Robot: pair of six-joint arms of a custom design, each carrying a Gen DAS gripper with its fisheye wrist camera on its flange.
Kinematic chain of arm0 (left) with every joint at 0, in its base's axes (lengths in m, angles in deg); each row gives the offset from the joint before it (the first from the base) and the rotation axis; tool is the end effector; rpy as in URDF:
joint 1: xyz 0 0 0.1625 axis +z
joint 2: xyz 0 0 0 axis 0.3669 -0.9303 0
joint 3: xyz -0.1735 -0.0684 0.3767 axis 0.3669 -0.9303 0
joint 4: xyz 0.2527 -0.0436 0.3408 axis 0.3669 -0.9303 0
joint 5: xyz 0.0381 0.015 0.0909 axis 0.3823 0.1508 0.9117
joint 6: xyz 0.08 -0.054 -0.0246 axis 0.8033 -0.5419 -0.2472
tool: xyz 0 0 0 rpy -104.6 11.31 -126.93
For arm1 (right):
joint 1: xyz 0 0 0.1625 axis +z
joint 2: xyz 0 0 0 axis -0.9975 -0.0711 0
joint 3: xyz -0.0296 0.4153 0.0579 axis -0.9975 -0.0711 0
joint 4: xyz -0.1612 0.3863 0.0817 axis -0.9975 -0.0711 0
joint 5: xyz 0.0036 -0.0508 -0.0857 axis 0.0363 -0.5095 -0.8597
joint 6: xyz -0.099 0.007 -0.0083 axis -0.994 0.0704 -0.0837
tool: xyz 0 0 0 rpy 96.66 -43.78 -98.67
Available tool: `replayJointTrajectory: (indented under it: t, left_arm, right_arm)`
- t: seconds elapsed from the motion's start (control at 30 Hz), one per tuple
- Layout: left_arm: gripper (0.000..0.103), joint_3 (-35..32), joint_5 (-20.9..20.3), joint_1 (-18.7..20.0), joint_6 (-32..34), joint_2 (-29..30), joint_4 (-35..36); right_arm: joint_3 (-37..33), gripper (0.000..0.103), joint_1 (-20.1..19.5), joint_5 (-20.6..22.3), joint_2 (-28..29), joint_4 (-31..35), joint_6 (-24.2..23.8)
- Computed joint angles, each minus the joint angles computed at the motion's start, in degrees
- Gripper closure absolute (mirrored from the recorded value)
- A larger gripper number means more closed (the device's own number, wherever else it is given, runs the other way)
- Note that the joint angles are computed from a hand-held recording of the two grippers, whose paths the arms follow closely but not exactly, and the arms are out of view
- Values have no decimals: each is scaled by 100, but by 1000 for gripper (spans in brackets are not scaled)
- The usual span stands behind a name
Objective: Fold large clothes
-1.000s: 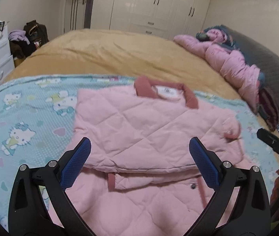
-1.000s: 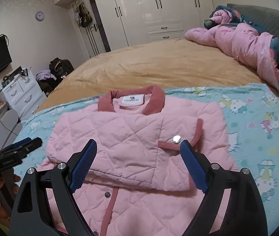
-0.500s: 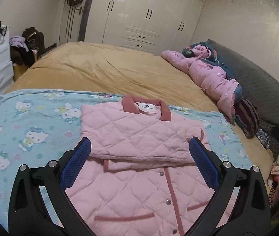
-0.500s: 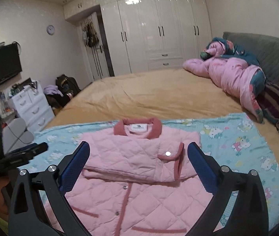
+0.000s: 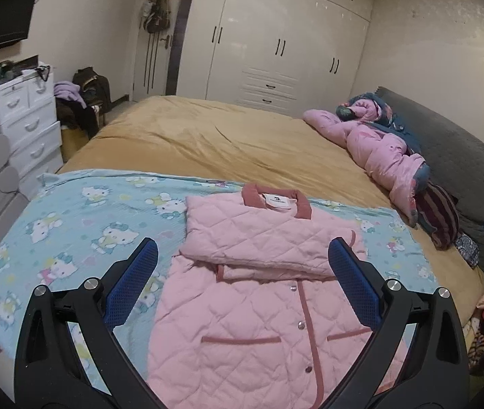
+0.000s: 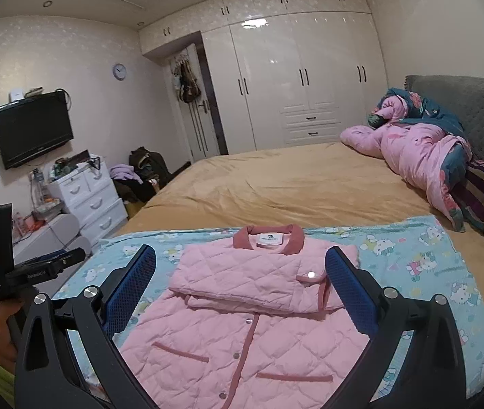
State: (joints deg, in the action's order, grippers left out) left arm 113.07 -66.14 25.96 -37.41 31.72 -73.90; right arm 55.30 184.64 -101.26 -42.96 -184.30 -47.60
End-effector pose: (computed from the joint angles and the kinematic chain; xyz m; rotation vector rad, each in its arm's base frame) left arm -0.4040 -0.7665 0.2659 0.1963 2.1772 -1.2850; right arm 0.2514 -0.7813 0.4990 0.9469 -2.4769 1.2317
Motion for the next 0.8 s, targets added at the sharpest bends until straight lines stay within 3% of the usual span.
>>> replayJointTrajectory:
  t: [0.33, 0.6, 0.8]
  left_arm:
    - [9, 1379, 110, -124, -233, -611, -574]
    - [9, 1961, 183, -179, -169, -783, -951]
    - [9, 2242, 245, -153, -373, -886, -837]
  right_arm:
    - [1190, 4, -205, -188, -669, -515, -134]
    - [1715, 4, -389, -281, -944, -721, -220]
    - [1942, 4, -533, -314, -1044, -759, -226]
